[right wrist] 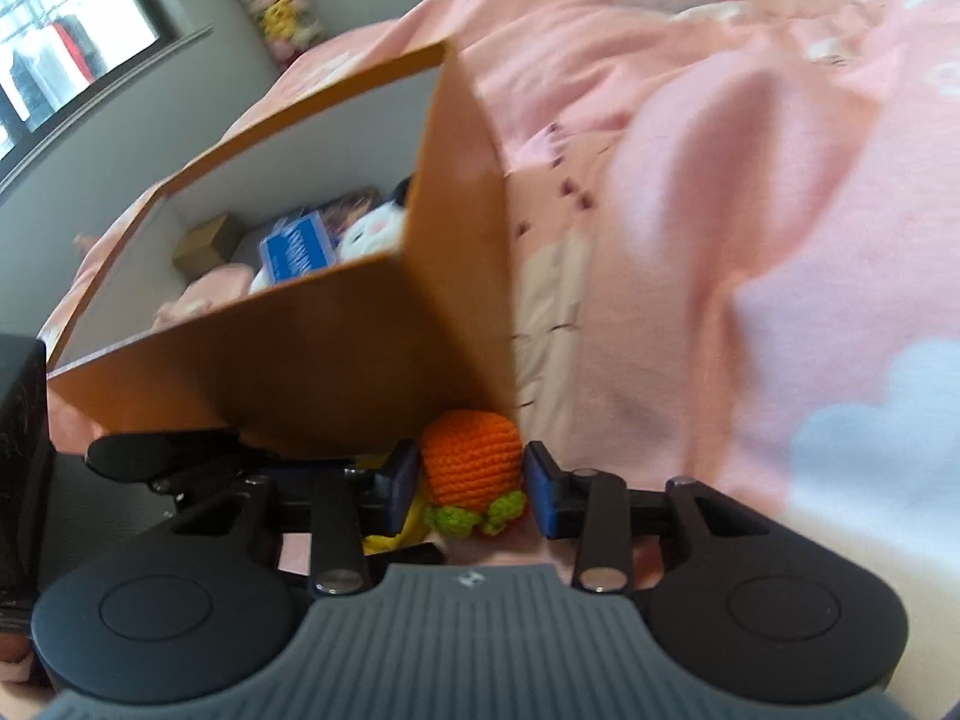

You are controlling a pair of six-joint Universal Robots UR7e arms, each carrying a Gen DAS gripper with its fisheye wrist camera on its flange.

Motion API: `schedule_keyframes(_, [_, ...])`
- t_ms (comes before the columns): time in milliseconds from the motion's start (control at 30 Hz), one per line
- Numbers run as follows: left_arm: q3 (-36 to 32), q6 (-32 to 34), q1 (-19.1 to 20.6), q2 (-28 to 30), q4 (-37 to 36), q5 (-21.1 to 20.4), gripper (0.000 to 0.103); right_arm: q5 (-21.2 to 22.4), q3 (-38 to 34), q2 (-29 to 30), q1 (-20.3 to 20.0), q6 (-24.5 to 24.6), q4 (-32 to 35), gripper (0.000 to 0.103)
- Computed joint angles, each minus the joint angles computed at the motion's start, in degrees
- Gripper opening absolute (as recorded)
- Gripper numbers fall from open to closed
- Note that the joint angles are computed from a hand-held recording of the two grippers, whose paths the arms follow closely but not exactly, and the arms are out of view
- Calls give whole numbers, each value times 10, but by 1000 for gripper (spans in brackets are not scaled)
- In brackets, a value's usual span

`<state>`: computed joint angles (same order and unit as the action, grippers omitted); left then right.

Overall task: Organize objects
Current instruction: 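Move both tools beside the orange box to the orange ball and yellow tape measure, then grasp the orange crocheted ball with the right tool while the left tool grasps the yellow tape measure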

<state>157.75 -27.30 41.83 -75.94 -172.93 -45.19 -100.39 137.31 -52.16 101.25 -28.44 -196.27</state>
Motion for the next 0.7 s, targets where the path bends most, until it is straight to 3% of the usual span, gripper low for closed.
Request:
schedule_keyframes(100, [-14, -56, -4, -23, 72, 1, 81, -27, 6, 0, 5, 11, -29, 40])
schedule_keyframes(267, [-37, -129, -8, -33, 158, 4, 81, -15, 12, -16, -10, 15, -10, 40])
schedule_keyframes(333, [-44, -153, -8, -35, 183, 2, 74, -6, 13, -22, -16, 14, -3, 40])
schedule_keyframes(467, [-52, -189, -18, -47, 236, 3, 62, 12, 12, -34, -29, 21, 20, 40])
schedule_keyframes(700, [-54, -201, -24, -89, 293, -22, 62, 19, 4, -45, -33, 22, 63, 40])
